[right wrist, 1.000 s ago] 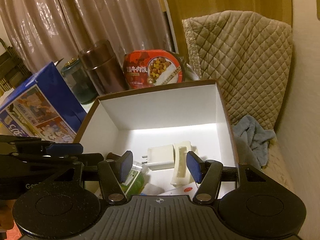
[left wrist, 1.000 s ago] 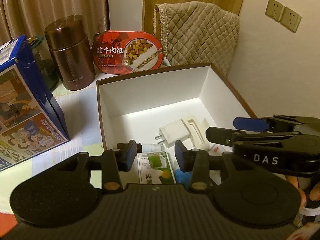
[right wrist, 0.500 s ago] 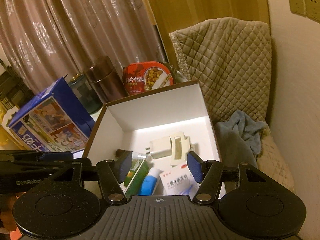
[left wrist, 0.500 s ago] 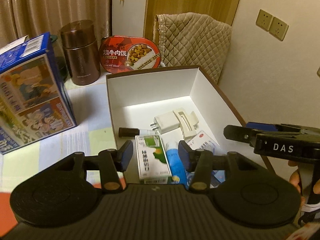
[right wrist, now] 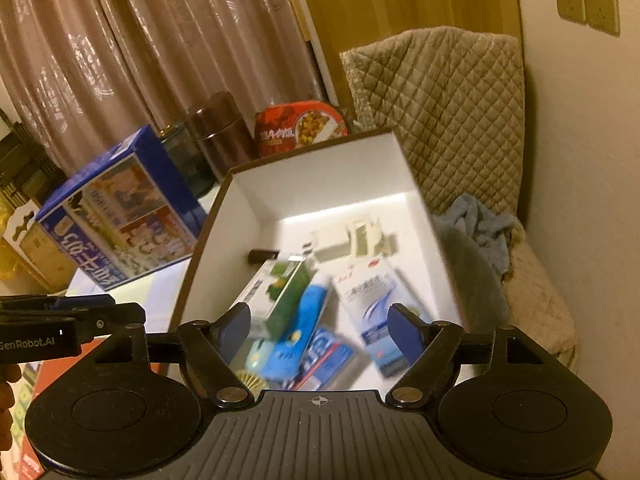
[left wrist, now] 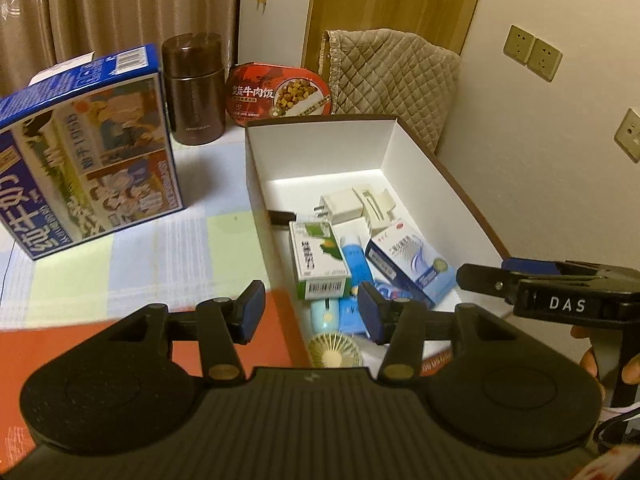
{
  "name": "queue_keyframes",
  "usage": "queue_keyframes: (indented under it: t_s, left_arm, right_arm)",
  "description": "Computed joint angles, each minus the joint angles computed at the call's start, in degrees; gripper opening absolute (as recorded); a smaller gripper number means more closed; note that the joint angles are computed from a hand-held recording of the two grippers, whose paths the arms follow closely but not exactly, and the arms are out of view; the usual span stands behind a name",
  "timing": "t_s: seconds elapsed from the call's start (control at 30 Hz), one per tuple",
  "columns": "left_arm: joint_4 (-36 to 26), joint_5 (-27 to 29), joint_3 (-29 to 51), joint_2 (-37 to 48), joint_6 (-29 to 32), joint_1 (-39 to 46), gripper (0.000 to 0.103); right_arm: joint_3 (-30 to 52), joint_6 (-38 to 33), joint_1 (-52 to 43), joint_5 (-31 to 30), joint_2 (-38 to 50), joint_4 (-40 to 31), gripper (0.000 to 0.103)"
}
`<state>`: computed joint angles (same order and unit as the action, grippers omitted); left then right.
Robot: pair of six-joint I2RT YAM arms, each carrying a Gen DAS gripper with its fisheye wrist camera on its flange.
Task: Organize rigid objects
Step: 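Withdraw both tools from the box back over the remaining bottle and plug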
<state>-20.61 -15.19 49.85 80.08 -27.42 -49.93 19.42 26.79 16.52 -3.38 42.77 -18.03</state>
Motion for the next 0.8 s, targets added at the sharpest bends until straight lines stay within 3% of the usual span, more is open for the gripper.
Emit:
queue_keyframes:
  t_s: [0.33,0.57,0.8]
  left_arm:
    - [-5.45,-0.78,-9.52,-13.86,-2.01,-0.84,0.047]
    - [-11.49,0.45,-16.39,-24.60,-3.46,0.52,0.047]
    - [-17.36,1.90,-21.93,-33.16,-4.28,4.29,0.047]
  right_arm:
    - [-1.10,13.60,22.02,13.50,-6.37,-5.37,0.073]
    - [-0.70,21.84,36.89,20.61,-0.92,-2.47,0.073]
    - [1.24,26.12,46.95,23.53,11.56,4.56,0.073]
